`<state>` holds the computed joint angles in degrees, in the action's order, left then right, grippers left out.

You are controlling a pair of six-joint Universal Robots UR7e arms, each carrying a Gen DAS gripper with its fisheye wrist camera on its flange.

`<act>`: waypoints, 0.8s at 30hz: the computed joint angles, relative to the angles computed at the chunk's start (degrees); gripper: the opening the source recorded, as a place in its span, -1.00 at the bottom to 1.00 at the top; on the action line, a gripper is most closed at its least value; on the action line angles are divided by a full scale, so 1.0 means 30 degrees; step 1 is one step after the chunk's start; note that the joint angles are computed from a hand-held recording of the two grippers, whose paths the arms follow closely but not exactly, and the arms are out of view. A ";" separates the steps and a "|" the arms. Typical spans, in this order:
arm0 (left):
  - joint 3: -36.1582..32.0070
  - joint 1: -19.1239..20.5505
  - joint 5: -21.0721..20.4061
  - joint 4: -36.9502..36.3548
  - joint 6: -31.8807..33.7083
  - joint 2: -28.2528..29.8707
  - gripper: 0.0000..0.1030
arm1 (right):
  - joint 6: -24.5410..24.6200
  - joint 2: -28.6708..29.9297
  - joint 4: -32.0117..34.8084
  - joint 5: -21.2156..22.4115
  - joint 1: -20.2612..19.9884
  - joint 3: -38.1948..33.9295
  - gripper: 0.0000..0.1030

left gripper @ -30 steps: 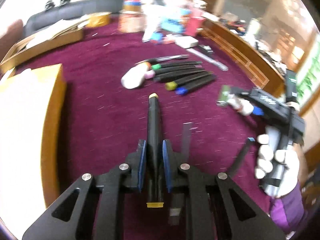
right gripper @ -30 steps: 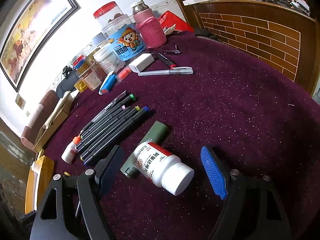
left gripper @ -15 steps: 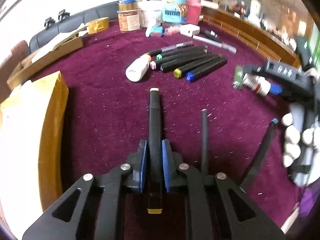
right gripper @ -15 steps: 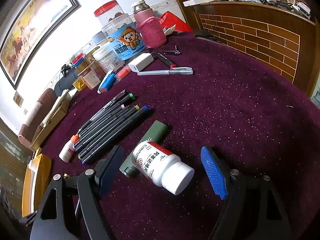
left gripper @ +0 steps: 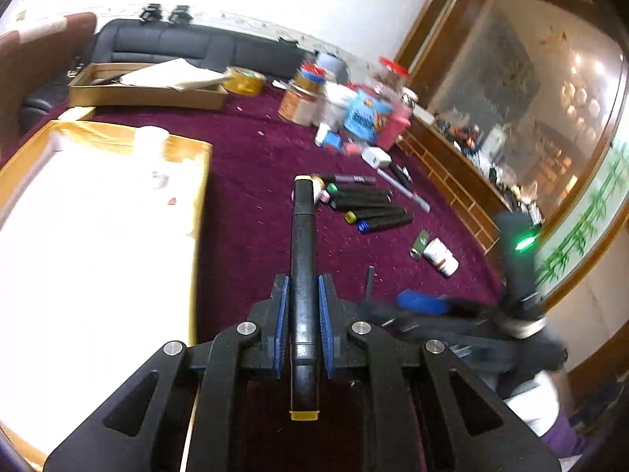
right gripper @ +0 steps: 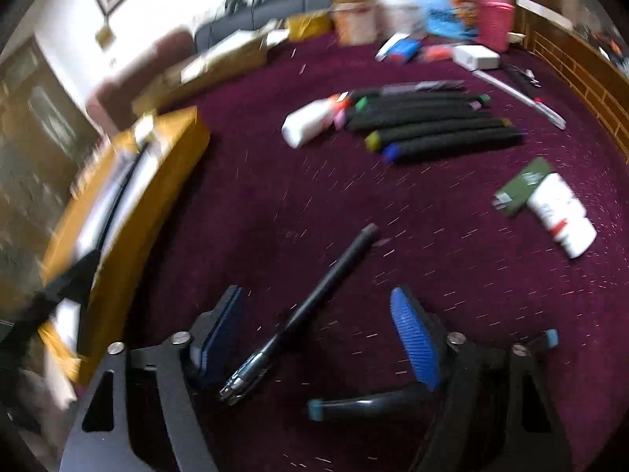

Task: Organize rigid objects
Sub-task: 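Grasp a black pen with the right gripper while the left gripper holds the marker, then lower the marker and pen into the tray and open both grippers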

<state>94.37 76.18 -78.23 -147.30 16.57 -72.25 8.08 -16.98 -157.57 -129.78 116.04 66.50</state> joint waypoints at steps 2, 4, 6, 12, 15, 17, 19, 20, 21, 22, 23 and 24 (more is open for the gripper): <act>0.0125 0.0236 -0.0028 -0.0357 -0.0002 -0.0441 -0.76 | -0.0619 0.1183 0.0235 -0.2256 0.0514 -0.1111 0.14; 0.0051 0.0573 -0.0229 -0.0496 -0.0097 -0.0748 -0.76 | -0.1512 0.2018 -0.0252 -0.3392 0.0866 -0.1788 -0.14; -0.0149 0.0948 -0.0587 -0.0477 -0.0323 -0.0890 -0.76 | -0.1656 0.2110 -0.0475 -0.3245 0.0975 -0.1815 -0.48; -0.0972 0.2105 -0.1814 0.0072 -0.0907 -0.1177 -0.76 | 0.0356 0.0675 -0.0512 -0.0125 0.0304 -0.0404 -0.86; -0.1385 0.2399 -0.1803 0.0287 -0.0861 -0.1196 -0.76 | 0.1184 -0.0085 -0.1058 0.1820 -0.0082 0.0310 -0.86; -0.1818 0.2550 -0.1880 0.0610 -0.0915 -0.1034 -0.76 | 0.1389 -0.0344 -0.1514 0.2871 -0.0161 0.0565 -0.86; -0.2445 0.2679 -0.1914 0.1099 -0.1087 -0.0766 -0.76 | 0.1327 -0.0446 -0.1727 0.3744 -0.0122 0.0462 -0.86; -0.2685 0.2710 -0.1915 0.1290 -0.1105 -0.0666 -0.76 | 0.1193 -0.0460 -0.1819 0.4439 -0.0122 0.0300 -0.86; -0.3173 0.2713 -0.1764 0.1619 -0.1095 -0.0428 -0.76 | 0.1078 -0.0401 -0.1744 0.4909 -0.0052 -0.0029 -0.86; -0.3593 0.2701 -0.1501 0.1902 -0.1068 -0.0211 -0.76 | 0.0957 -0.0292 -0.1569 0.5213 0.0022 -0.0421 -0.86; -0.4043 0.2699 -0.1288 0.2213 -0.1031 0.0034 -0.76 | 0.0780 -0.0028 -0.1202 0.5704 0.0093 -0.1100 -0.86; -0.4662 0.2692 -0.1000 0.2621 -0.1059 0.0406 -0.76 | 0.0716 0.0226 -0.0750 0.6133 0.0139 -0.1752 -0.86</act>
